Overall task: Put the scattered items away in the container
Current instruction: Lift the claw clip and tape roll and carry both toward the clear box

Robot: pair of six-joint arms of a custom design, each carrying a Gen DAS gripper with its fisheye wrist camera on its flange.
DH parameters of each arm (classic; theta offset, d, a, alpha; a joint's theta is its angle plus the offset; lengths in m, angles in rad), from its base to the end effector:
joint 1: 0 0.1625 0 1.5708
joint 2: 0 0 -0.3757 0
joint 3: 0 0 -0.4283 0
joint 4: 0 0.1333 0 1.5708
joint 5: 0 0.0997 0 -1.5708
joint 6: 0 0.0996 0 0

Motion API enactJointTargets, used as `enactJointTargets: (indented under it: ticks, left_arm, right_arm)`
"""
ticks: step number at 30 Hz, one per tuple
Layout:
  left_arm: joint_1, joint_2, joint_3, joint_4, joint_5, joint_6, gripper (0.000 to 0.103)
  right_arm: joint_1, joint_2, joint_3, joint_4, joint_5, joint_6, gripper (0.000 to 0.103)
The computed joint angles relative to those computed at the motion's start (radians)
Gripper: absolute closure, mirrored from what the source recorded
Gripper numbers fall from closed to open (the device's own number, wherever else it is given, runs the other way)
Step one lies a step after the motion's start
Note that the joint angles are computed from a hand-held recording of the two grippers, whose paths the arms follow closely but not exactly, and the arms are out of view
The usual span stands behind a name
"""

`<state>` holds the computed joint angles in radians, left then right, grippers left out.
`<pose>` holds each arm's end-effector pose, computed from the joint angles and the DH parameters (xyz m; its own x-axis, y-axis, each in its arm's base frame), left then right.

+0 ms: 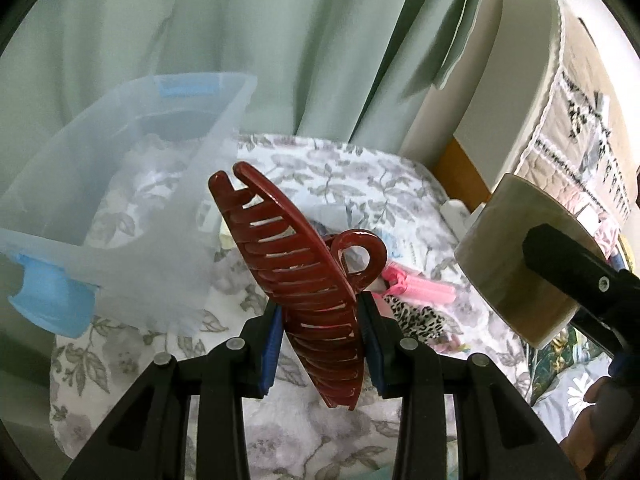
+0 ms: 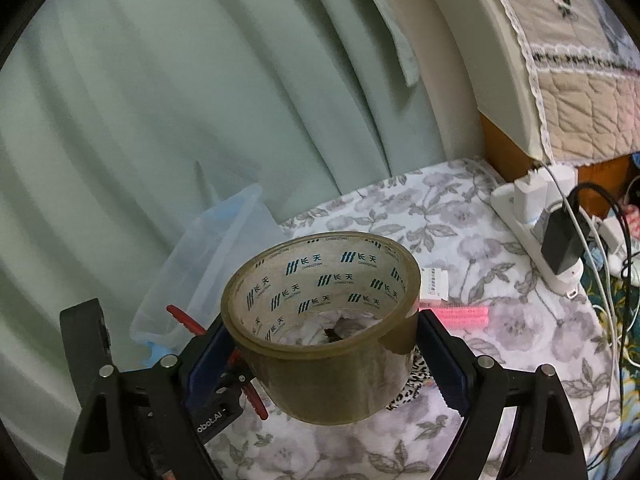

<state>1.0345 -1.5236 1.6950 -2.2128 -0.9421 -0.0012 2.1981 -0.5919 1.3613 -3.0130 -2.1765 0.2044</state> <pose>-0.1238 -0.5838 0.4381 -0.8320 0.1831 -0.5236 0.4544 0.7664 -0.4541 0.5013 -0.5610 0.0722 -0.9488 -0.0627 0.3095 -0.2721 0.6596 -0.7006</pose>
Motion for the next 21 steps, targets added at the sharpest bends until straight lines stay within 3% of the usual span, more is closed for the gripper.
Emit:
enactJointTargets:
  ticks: [10, 16, 21]
  left_arm:
    - [-0.014, 0.02, -0.098, -0.065, 0.016, -0.014, 0.065]
    - [-0.016, 0.043, -0.197, -0.14, 0.029, 0.007, 0.065]
    - [-0.007, 0.057, -0.27, -0.15, 0.033, -0.057, 0.065]
  right_arm:
    - [0.036, 0.052, -0.116, -0.011, 0.015, -0.073, 0.013]
    - [0.065, 0.126, -0.278, 0.013, 0.021, -0.135, 0.013]
    - [0.085, 0.206, -0.429, 0.028, 0.053, -0.164, 0.013]
